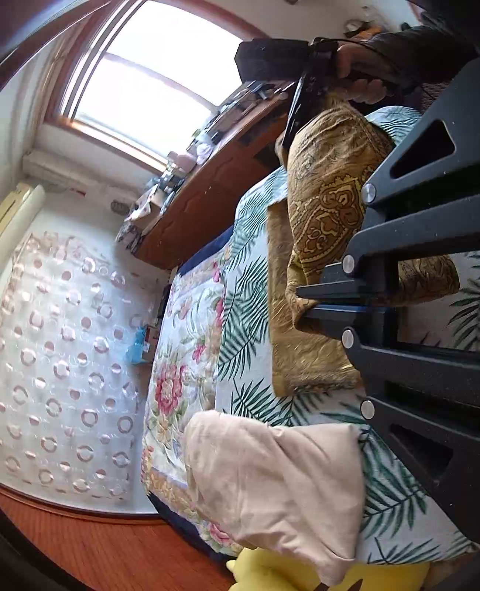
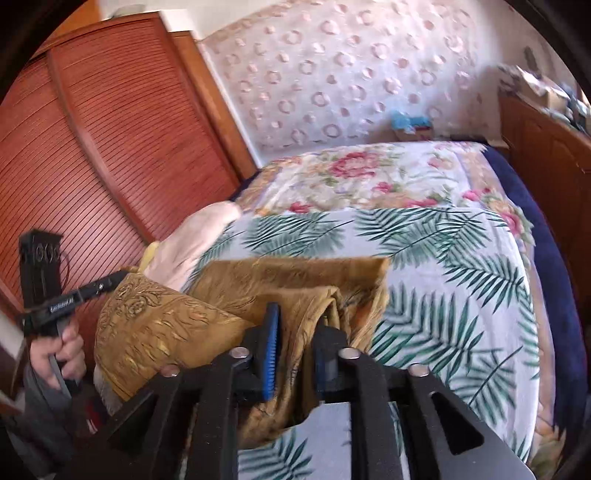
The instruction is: Fold small clothes
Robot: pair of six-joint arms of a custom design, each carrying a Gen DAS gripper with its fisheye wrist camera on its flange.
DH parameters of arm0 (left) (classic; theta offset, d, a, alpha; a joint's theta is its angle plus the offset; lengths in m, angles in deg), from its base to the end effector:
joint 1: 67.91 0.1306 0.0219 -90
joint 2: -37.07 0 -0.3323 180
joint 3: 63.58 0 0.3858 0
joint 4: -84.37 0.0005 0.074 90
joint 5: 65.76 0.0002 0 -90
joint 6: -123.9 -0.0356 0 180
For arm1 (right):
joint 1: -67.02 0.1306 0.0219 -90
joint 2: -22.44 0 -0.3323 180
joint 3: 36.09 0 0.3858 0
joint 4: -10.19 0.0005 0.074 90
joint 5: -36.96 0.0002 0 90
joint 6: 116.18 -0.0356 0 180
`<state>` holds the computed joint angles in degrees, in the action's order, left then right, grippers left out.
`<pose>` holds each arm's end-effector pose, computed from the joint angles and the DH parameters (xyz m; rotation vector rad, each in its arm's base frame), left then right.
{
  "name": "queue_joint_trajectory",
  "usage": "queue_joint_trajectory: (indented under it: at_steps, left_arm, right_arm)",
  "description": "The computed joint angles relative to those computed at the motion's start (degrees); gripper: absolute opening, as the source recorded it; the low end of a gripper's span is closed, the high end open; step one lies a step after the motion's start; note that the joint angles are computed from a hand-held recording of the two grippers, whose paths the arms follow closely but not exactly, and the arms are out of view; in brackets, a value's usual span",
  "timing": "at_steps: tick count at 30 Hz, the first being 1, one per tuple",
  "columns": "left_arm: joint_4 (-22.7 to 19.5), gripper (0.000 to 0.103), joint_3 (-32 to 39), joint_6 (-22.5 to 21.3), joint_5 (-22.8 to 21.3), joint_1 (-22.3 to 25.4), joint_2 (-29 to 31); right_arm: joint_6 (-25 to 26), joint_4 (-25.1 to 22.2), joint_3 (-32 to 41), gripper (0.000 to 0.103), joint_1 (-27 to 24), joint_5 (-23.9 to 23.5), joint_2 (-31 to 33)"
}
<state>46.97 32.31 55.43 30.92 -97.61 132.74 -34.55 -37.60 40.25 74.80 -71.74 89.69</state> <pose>0.4559 -0.2654 0.3965 0.2289 2.2750 -0.6110 0.3535 0.0593 0.4305 -0.1661 2.2486 0.5180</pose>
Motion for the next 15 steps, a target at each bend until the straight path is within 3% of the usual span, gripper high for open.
queue_joint_trajectory:
  at_steps: [1, 3, 7, 10, 15]
  left_arm:
    - [-0.4, 0.003, 0.7, 0.4, -0.1, 0.4, 0.9]
    - [-1.3, 0.003, 2.3, 1.0, 0.2, 1.2, 2.8]
    - [-4.1, 0.003, 6.6, 0.1, 0.5, 1.6, 7.4]
    - [-5.2, 0.003, 9.0, -0.2, 0.7, 1.6, 10.0]
    - [-6.5, 0.003, 10.3, -1.8, 0.0, 1.6, 11.6]
  right_arm:
    - [0.5, -0.4, 0.7, 0.038, -0.1, 0.7, 0.8]
    - [1.9, -0.5, 1.5, 0.046, -1.2, 2.3, 1.0]
    - [7.7, 0.3, 0.2, 0.049, -3.3, 1.4, -0.3]
    - [13.8, 0.4, -1.9, 0.049, -1.8, 6.7, -1.3]
    - [17.4, -1.1, -5.9, 0.049, 0.3, 9.5, -3.2]
